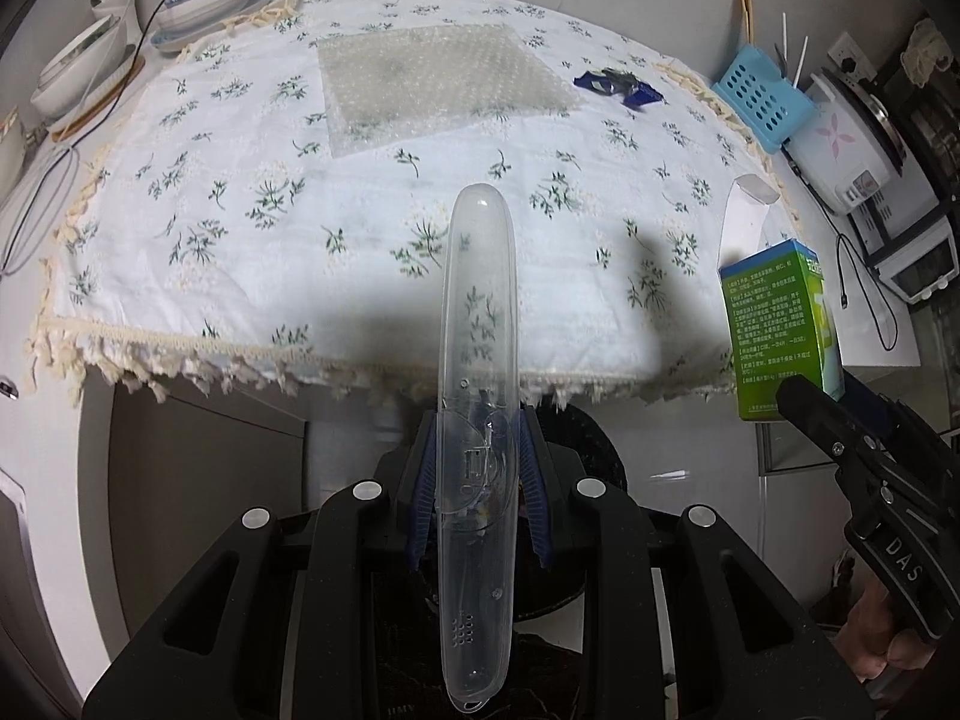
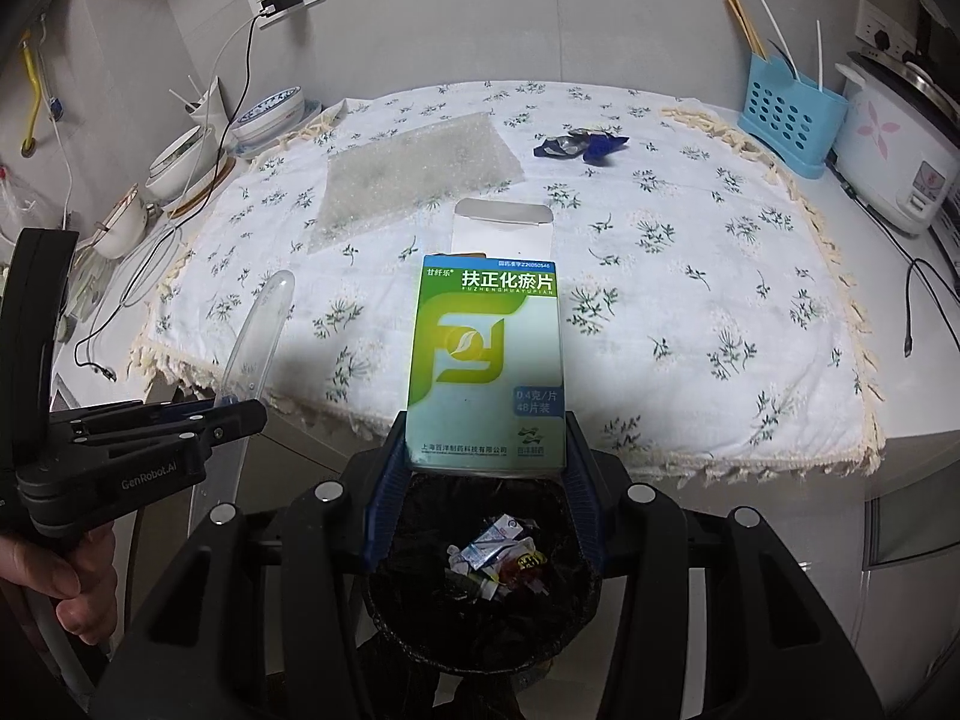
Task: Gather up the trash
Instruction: 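Lift the tube and medicine box and carry both toward the bin, then lower the tube and box over the bin and open both tools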
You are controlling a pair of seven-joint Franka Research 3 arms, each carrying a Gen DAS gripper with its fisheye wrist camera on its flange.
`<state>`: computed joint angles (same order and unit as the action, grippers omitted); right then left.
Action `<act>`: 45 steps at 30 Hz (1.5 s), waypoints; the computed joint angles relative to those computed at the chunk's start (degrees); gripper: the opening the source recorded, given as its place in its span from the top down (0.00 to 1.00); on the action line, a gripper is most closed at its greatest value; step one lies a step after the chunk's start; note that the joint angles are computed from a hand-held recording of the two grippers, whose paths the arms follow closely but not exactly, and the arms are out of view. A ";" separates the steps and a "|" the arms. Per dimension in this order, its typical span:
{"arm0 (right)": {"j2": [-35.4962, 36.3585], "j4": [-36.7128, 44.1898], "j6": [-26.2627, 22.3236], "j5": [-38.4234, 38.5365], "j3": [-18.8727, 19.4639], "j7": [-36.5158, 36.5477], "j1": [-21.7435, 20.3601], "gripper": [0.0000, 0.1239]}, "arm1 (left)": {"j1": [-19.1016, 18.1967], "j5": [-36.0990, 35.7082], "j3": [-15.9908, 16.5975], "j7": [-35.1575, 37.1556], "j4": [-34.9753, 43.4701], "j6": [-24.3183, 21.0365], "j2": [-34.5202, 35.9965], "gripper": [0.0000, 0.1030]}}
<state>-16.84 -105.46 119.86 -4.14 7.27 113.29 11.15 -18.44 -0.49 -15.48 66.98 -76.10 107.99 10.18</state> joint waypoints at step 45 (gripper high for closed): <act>-12.84 -25.15 0.90 6.52 0.60 -1.45 -1.26 0.63 | -2.04 -1.43 -1.10 -3.30 -24.63 8.41 -6.97 0.75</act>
<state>-29.67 -130.61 120.76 2.39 7.87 111.84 9.89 -20.48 -1.92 -16.58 63.68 -100.74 116.40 3.22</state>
